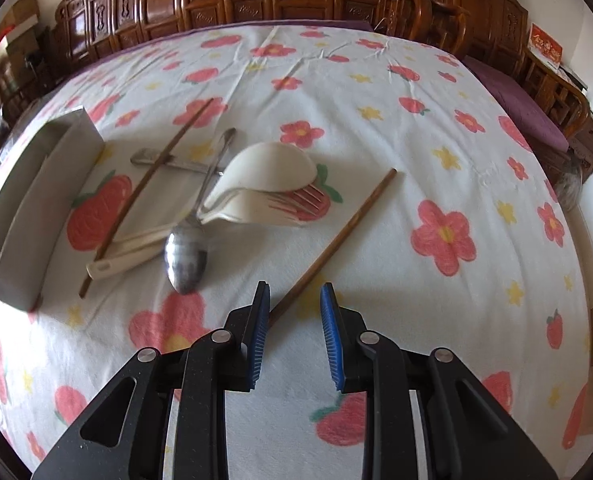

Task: Organize utensils
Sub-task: 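Grasp a dark wooden chopstick with the right gripper, then grasp another dark wooden chopstick with the left gripper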

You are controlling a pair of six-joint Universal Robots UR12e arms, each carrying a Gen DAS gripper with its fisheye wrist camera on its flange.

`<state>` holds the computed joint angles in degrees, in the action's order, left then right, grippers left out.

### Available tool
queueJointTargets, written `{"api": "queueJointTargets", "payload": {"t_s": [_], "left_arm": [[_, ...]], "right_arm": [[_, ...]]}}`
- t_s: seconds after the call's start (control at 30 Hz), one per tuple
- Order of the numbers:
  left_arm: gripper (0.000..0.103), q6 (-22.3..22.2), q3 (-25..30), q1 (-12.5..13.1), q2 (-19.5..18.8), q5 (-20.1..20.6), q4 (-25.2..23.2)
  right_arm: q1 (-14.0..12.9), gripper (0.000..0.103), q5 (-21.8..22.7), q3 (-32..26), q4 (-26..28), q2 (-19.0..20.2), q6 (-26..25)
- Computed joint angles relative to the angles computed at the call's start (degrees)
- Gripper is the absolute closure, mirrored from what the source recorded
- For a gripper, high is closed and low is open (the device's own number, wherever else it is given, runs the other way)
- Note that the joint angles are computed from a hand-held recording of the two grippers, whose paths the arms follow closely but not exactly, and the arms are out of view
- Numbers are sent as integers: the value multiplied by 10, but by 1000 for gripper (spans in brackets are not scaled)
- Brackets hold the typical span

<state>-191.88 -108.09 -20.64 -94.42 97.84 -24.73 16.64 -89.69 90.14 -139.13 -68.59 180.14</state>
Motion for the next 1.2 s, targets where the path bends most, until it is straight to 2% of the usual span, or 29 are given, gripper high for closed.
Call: {"api": "queueJointTargets", "payload": {"t_s": [0.07, 0.13, 0.17, 0.27, 0.37, 0.57, 0.73, 0.83, 1.03, 1.2], "left_arm": [[26, 1, 2, 0, 0, 1, -4], [26, 0, 4, 0, -2, -1, -10], [26, 1, 6, -1, -3, 1, -12], [26, 5, 16, -3, -9, 2, -15], [26, 9, 24, -3, -15, -8, -10], [27, 14, 59, -9, -43, -5, -24], [36, 13, 93, -14, -71, -2, -50], [46, 10, 112, -12, -85, -14, -73], [55, -7, 149, -7, -110, -28, -109], [59, -17, 184, -2, -136, -23, -144]], "right_arm": [[-4, 75, 0, 2, 10, -4, -11], [-8, 84, 5, 6, 18, -9, -17], [-9, 92, 1, 9, 23, -13, -27], [-14, 97, 3, 22, 30, -25, -48], [-17, 97, 10, 47, 12, -44, -86], [-28, 97, 45, 84, -14, -77, -103], [-41, 97, 77, 103, -31, -94, -93], [-49, 97, 92, 107, -36, -97, -86], [-63, 97, 111, 108, -42, -97, -70], [-68, 97, 120, 109, -43, -97, -65]]}}
